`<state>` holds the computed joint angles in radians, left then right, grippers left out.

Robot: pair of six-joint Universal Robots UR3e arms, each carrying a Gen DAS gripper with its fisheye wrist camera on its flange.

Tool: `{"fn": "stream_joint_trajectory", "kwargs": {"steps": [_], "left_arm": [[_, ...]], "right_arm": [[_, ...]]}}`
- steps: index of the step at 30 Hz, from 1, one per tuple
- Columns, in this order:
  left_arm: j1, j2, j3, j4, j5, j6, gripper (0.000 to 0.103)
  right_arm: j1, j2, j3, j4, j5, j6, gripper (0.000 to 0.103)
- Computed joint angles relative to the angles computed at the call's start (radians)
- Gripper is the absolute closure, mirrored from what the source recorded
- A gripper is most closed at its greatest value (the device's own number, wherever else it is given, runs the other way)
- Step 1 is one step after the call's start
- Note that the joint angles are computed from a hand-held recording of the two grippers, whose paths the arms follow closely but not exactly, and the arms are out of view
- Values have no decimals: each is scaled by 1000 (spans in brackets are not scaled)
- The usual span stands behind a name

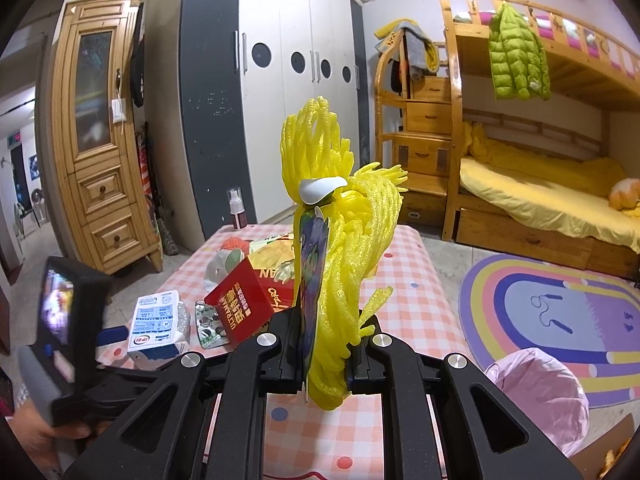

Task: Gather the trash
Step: 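Lift the yellow net fruit with the right gripper while the left gripper grasps the white milk carton, then carry both items to the pink trash bin and release them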

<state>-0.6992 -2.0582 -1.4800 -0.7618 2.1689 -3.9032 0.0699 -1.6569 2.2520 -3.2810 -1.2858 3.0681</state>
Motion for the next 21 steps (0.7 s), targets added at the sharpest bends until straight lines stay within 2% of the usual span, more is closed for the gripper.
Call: {"fn": "stream_joint_trajectory", "kwargs": {"steps": [3, 5, 7, 9, 12, 15, 17, 21], "left_arm": [[22, -32, 46, -55, 5, -44, 7], [46, -9, 3, -21, -22, -46, 7], [60, 14, -42, 13, -36, -52, 20], [67, 44, -97, 71, -53, -45, 22], [53, 87, -170, 169, -42, -3, 25], [11, 154, -255, 338, -28, 82, 29], [-20, 170, -261, 401, -16, 129, 29], [-90, 150, -182, 433, -1, 210, 30]], "right_arm": [[-5, 2, -6, 9, 11, 4, 89], [-6, 4, -5, 6, 18, 4, 89], [-6, 4, -7, 4, 22, -2, 89], [-5, 6, -13, 12, 23, -15, 89], [3, -3, -15, 14, 14, -23, 89], [-25, -57, -2, 45, 39, -20, 89], [-52, -106, 3, 75, 56, -10, 89], [-108, -221, -2, 171, 53, -13, 89]]}}
